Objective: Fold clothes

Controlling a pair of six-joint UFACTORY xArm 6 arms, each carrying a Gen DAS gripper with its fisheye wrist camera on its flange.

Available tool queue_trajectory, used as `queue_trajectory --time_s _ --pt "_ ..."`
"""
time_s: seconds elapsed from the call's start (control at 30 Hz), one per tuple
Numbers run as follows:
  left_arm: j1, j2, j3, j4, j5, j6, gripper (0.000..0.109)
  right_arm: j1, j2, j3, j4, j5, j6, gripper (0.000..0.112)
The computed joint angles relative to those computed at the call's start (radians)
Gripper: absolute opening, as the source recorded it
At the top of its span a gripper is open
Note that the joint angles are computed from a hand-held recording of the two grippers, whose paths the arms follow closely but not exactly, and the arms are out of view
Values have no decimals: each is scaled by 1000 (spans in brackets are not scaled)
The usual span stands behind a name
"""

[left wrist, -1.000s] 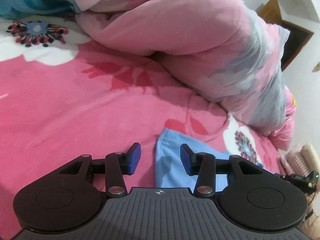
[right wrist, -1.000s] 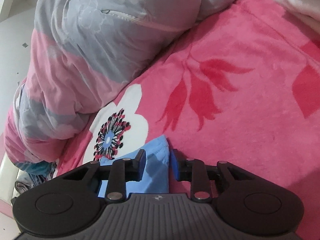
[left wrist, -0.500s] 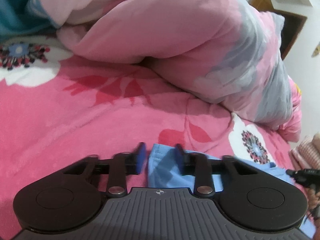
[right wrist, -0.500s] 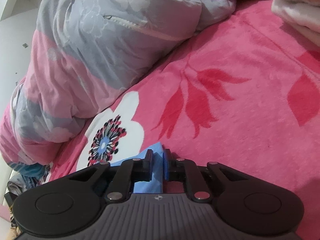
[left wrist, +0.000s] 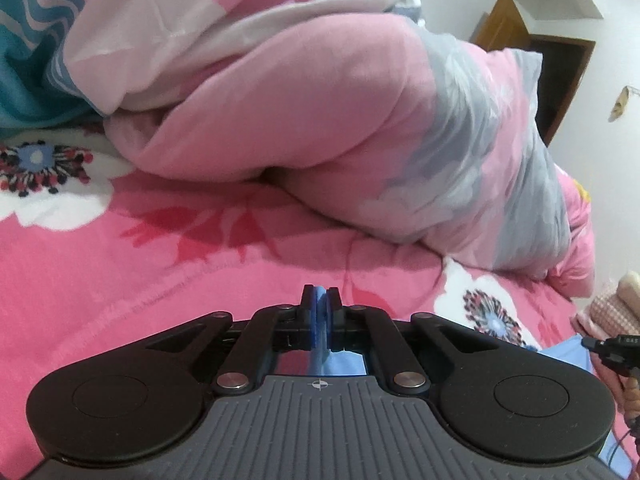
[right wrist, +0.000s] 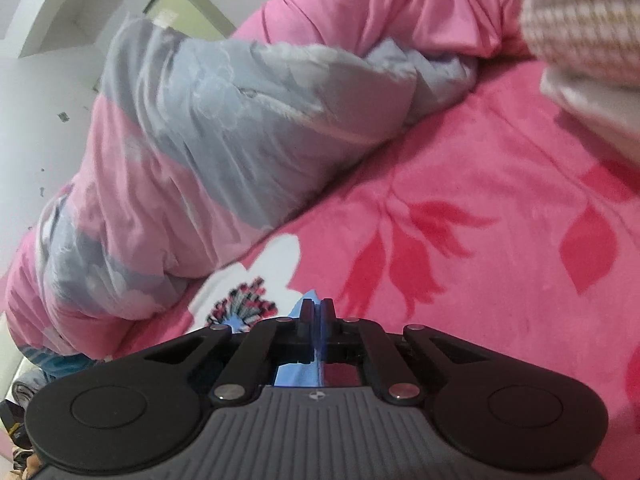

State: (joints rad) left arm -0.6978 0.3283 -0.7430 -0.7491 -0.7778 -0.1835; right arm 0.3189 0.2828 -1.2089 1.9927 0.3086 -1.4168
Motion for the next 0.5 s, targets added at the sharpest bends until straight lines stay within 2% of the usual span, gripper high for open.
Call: queue_trajectory --time_s 0.27,0.5 --pt "10 26 -7 10 -37 -42 2 -7 9 -25 46 -13 -31 2" --pt "35 55 -34 34 -8 -59 2 -10 51 -63 39 -26 -11 2"
